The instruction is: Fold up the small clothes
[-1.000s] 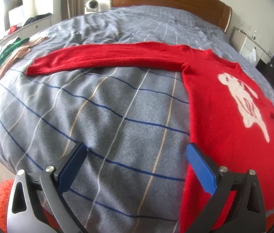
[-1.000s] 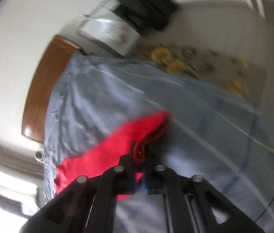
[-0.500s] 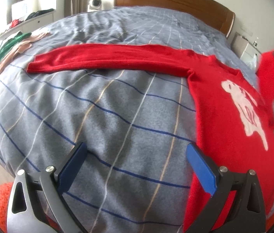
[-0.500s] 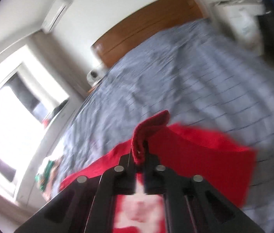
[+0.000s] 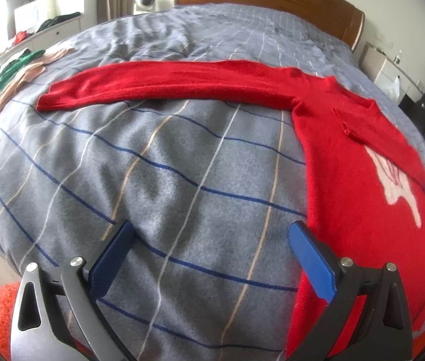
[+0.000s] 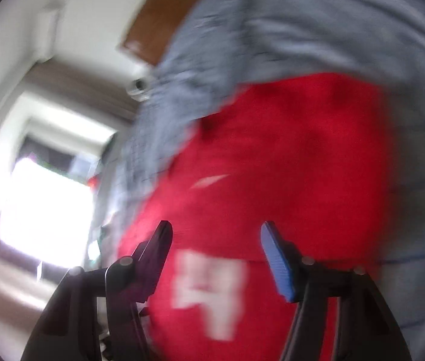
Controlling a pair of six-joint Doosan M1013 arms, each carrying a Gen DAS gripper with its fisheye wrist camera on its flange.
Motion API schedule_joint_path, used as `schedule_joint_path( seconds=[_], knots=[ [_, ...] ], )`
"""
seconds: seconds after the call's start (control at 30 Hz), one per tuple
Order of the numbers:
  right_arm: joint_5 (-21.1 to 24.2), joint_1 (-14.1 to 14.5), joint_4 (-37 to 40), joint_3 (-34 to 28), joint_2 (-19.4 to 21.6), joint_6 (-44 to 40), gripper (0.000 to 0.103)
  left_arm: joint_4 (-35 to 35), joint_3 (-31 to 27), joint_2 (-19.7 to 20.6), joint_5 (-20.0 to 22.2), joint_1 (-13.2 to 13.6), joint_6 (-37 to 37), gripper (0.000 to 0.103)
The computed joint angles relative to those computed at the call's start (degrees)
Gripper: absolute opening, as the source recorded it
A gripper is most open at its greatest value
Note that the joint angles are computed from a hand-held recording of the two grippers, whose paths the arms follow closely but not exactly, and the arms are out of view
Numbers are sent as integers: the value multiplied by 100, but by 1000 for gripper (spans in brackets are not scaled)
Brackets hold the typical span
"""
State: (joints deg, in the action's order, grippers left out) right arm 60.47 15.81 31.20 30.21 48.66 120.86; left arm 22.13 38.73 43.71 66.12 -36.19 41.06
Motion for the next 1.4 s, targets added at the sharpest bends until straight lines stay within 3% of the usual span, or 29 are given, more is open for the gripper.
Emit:
schedule_joint_path(
  seconds=[0.03,0.07,0.17,0.23,0.37,0.47,0.6,0.8,0.93,1.1,1.4],
  knots=[
    [284,-50,-332,225,-83,293,61,43,-25,16,48,-16,28,102],
    [268,-77,-492,483,-208,417,53,63,-20,15,55,-23,32,102],
    [-508,-96,-850,1516,-788,413,53,127,9,0,58,-48,56,102],
    [-690,-26,-1253,1832,-1042,187,53,142,-2,6,51,-55,78,102],
    [-1086,336,-2711,2560,-1627,86,58,180,75,-46,-112,-89,119,102],
    [-1319,726,-4309,3195,-2022,740,60,535,148,-103,-251,-206,286,102],
    [-1265,1112,-5748,3652,-2269,1693,61,1024,303,-215,-623,-478,910,102],
    [-1274,1224,-5811,3795,-2282,1532,66,420,117,-127,-780,-728,2467,102],
    [-1363,1224,-5755,3746,-2207,1400,66,66,-7,-81,-617,-738,2756,102],
    [-1408,1227,-5639,3792,-2229,1296,66,-306,-316,34,-217,-494,2443,102],
    [-1394,1205,-5502,3799,-2234,1305,66,-197,-1385,464,867,295,1362,102]
  ],
)
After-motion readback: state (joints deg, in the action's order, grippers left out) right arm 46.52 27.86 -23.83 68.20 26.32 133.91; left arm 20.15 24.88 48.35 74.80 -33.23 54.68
